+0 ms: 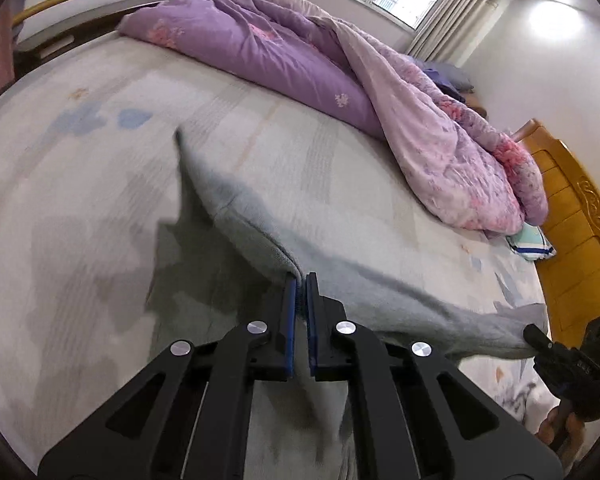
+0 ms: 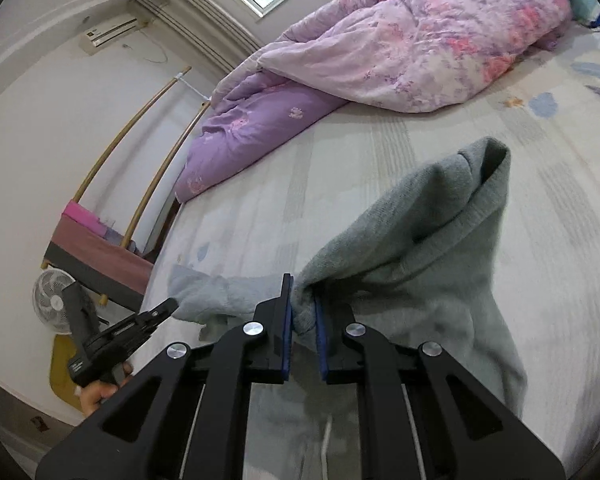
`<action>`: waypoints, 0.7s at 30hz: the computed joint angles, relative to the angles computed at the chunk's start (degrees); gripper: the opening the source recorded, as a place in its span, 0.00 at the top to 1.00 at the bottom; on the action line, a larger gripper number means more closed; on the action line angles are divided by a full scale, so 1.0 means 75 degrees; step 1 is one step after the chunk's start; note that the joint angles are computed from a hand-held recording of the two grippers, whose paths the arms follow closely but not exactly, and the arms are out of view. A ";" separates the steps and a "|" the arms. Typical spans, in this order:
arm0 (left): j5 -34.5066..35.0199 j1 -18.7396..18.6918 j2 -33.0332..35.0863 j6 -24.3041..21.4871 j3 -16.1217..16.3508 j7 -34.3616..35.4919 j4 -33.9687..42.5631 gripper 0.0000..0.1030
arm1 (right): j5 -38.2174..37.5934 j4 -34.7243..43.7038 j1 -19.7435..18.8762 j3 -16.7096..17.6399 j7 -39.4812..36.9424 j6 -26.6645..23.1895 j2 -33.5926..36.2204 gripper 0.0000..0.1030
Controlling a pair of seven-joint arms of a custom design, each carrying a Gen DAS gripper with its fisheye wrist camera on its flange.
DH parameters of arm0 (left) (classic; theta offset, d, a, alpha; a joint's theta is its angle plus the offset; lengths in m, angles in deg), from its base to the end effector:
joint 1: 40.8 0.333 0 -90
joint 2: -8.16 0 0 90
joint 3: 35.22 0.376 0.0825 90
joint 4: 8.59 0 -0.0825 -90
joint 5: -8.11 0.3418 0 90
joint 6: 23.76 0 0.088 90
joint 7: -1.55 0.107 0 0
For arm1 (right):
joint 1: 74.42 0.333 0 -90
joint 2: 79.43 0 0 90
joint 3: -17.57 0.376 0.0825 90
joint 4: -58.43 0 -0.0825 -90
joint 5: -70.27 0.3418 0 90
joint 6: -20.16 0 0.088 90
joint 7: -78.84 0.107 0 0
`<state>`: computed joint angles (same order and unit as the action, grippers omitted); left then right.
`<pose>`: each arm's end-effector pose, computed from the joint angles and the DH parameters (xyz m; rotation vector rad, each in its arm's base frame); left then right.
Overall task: Fold large clothes
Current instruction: 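Grasp the hoodie hem with the left tool while the right tool grasps the hem, then fold the hem up over the hoodie body with both tools and release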
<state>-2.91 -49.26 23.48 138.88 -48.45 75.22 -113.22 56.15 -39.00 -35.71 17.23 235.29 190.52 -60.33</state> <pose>0.6158 -0.2140 0.5583 -2.0555 1.8605 -1.0900 0.5231 0.4365 0.5884 -1.3331 1.7459 -0.0381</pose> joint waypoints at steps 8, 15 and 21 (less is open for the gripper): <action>-0.3277 0.0069 -0.2163 0.1411 -0.0664 0.2166 -0.3479 0.96 | -0.3876 -0.2145 0.2628 -0.2265 0.4780 0.0532 -0.1294 0.91; -0.5065 -0.1188 -0.2823 0.1332 0.0067 0.3058 -0.5023 0.96 | -0.7555 -0.3122 0.3278 -0.2411 0.9518 0.0389 -0.1865 0.91; -0.4722 -0.1318 -0.2443 0.1306 0.0177 0.2630 -0.5309 0.95 | -0.7172 -0.3625 0.2892 -0.1849 1.0001 0.0772 -0.1330 0.90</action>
